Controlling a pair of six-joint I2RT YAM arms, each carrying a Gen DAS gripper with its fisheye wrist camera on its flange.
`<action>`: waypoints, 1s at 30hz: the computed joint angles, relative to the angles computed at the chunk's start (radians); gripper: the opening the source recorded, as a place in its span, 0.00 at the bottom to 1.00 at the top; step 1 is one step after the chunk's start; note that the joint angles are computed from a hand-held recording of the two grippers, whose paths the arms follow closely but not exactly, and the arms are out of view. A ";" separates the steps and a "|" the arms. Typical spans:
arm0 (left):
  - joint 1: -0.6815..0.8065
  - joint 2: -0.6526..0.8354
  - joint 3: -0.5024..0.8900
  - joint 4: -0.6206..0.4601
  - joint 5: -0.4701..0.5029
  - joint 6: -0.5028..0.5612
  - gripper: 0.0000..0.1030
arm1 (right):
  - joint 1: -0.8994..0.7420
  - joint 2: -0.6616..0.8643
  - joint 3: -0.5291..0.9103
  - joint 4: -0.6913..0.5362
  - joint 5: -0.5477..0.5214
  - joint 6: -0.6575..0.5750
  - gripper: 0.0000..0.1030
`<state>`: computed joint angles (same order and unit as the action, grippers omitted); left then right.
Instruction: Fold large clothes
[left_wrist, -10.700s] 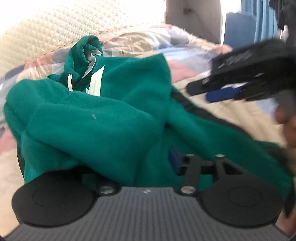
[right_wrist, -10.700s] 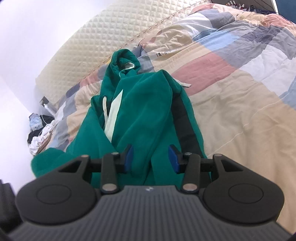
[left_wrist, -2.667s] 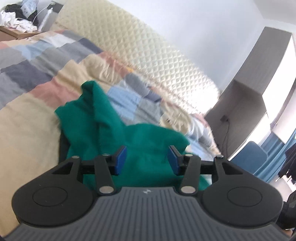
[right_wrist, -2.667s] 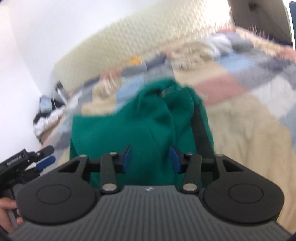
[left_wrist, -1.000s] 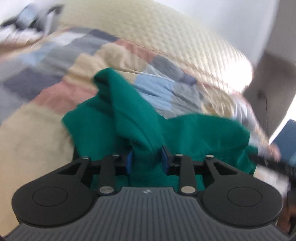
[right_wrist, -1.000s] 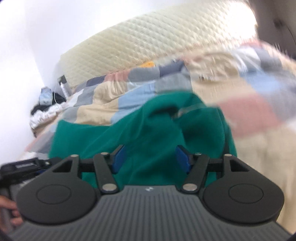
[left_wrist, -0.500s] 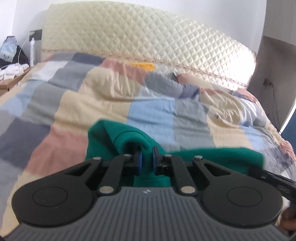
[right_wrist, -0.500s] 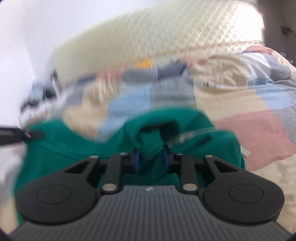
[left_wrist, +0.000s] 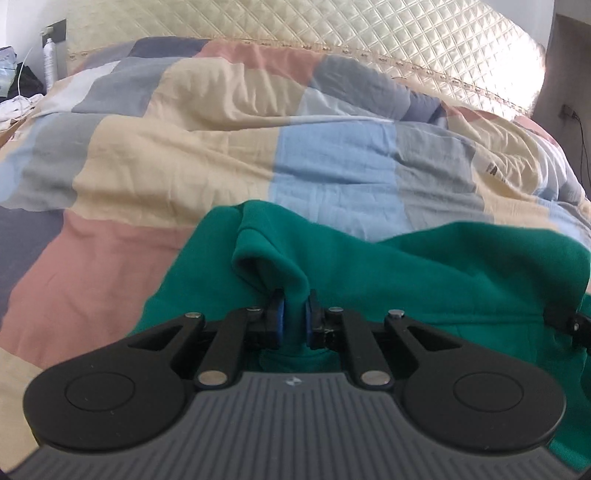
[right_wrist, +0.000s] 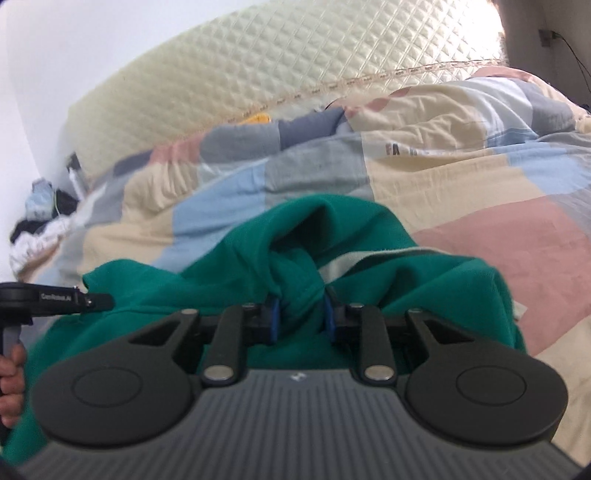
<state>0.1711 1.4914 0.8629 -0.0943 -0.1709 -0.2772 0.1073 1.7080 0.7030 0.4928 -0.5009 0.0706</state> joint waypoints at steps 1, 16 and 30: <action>0.012 -0.008 -0.011 0.010 0.022 -0.008 0.12 | 0.000 0.016 -0.001 0.017 -0.009 -0.005 0.26; -0.335 -0.523 -0.158 -0.302 -0.151 -0.202 0.43 | -0.129 -0.288 -0.109 -0.199 -0.188 -0.045 0.54; -1.436 -0.474 -0.102 -1.014 -0.757 -1.350 0.43 | -0.660 -0.770 -0.161 -1.331 -0.620 -0.830 0.54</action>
